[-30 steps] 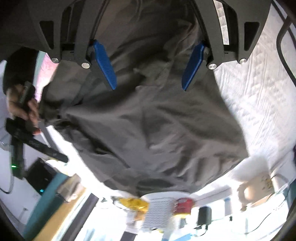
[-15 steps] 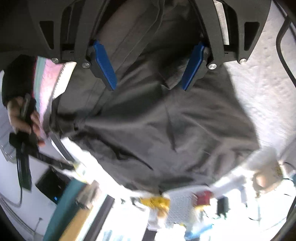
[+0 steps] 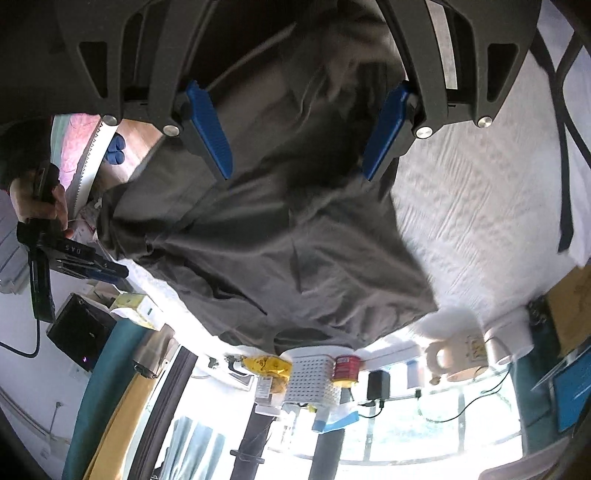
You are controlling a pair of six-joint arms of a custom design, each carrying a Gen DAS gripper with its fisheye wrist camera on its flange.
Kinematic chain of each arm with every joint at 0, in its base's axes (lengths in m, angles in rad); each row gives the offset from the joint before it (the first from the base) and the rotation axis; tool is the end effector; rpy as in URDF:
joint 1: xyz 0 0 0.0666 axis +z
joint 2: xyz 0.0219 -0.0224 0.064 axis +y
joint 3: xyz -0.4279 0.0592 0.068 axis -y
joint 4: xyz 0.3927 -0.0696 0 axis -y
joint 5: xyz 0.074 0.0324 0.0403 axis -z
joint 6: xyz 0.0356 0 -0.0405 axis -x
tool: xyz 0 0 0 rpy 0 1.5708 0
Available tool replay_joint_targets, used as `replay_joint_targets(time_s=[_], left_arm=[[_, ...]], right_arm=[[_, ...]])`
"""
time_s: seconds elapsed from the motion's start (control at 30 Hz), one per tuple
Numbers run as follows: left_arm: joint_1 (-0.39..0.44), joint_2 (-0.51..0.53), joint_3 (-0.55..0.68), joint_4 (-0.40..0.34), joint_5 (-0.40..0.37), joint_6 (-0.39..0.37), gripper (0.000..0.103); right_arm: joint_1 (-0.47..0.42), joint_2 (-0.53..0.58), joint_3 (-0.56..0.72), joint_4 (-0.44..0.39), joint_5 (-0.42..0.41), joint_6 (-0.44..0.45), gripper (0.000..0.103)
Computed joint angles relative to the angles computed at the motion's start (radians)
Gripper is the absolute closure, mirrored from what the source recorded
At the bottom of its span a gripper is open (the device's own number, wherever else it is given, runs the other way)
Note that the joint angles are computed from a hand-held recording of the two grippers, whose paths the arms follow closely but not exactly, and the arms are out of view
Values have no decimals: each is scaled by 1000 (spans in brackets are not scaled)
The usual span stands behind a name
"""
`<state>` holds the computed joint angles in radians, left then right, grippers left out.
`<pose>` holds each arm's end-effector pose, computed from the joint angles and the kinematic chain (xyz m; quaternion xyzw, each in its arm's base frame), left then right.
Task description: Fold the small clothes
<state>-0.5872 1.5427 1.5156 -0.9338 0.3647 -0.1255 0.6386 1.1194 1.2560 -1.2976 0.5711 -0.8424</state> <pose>0.4354 -0.3055 0.4616 0.3783 0.8601 -0.2359 0.2479 0.2740 0.1790 0.5034 0.1526 0.9287 -0.0719 0.3302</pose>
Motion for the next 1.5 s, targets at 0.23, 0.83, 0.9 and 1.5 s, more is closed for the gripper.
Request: replay_joint_targets(time_s=[0.23, 0.83, 0.9, 1.5], left_arm=[[13, -62, -112, 24, -9, 65, 30], [-23, -39, -105, 51, -28, -9, 53], [-25, -6, -82, -3, -51, -18, 72], [-32, -80, -115, 105, -86, -19, 100]], right_arm=[[45, 91, 34, -41, -36, 104, 53], [36, 60, -55, -38, -46, 115, 58], [38, 42, -68, -34, -37, 94, 79], [11, -97, -85, 66, 73, -5, 98]])
